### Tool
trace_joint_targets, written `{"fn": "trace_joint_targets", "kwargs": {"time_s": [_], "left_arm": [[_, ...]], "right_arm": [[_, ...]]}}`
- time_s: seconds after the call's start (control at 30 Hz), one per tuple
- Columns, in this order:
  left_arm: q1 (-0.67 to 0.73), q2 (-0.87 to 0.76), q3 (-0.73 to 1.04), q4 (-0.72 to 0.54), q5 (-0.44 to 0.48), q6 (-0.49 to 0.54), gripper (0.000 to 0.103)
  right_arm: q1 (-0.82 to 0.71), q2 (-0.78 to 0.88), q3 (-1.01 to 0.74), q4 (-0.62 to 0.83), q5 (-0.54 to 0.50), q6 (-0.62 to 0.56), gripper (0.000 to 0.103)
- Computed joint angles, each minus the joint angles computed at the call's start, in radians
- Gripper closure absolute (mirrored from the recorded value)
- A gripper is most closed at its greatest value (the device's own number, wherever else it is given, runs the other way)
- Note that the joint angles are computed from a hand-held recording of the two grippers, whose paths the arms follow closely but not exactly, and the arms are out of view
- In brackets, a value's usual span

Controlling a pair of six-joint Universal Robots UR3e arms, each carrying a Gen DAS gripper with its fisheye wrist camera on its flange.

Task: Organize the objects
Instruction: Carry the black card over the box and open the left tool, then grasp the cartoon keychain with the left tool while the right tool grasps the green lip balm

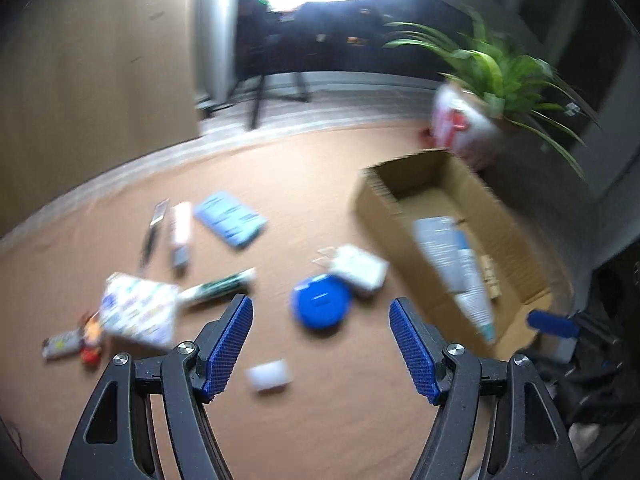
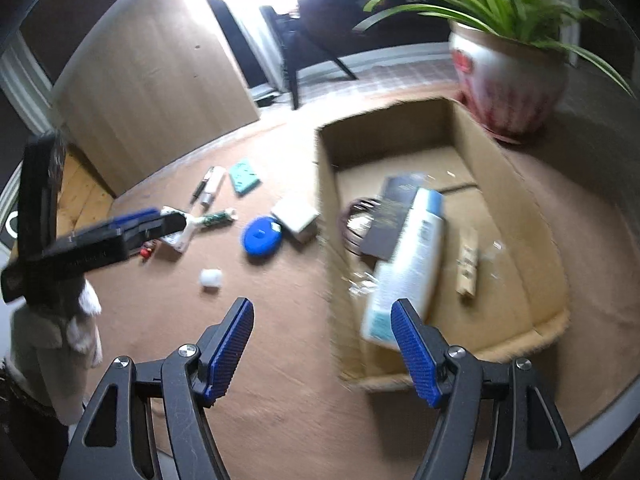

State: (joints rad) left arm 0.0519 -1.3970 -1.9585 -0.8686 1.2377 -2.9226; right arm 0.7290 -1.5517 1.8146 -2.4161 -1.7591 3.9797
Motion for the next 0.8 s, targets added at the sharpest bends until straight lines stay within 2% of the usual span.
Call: {"fn": "trace_joint_targets", "kwargs": {"time_s": [0.23, 0.53, 0.77, 0.8], "left_arm": [[0.347, 0.196, -0.151, -0.148, -0.070, 0.198, 0.029], [0.620, 0.228, -0.182, -0.232, -0.109, 0.374, 0.029], [0.697, 0.082, -0.147, -0.127, -0.094, 0.358, 0.029], [0.702, 0.046, -0.132, -0.108, -0.094, 0.347, 0.029]], "right_arm": [[-0.014, 0.248, -0.311, 0.050, 0.037, -0.119, 0.035], [-0.087, 0.587, -0.756, 0.184, 0.162, -0.210, 0.035], [-0.131, 0.860, -1.149, 0.349, 0.259, -0.230, 0.036], [-0.131, 0.913, -1.235, 0.395, 0.260, -0.234, 0.039]]}}
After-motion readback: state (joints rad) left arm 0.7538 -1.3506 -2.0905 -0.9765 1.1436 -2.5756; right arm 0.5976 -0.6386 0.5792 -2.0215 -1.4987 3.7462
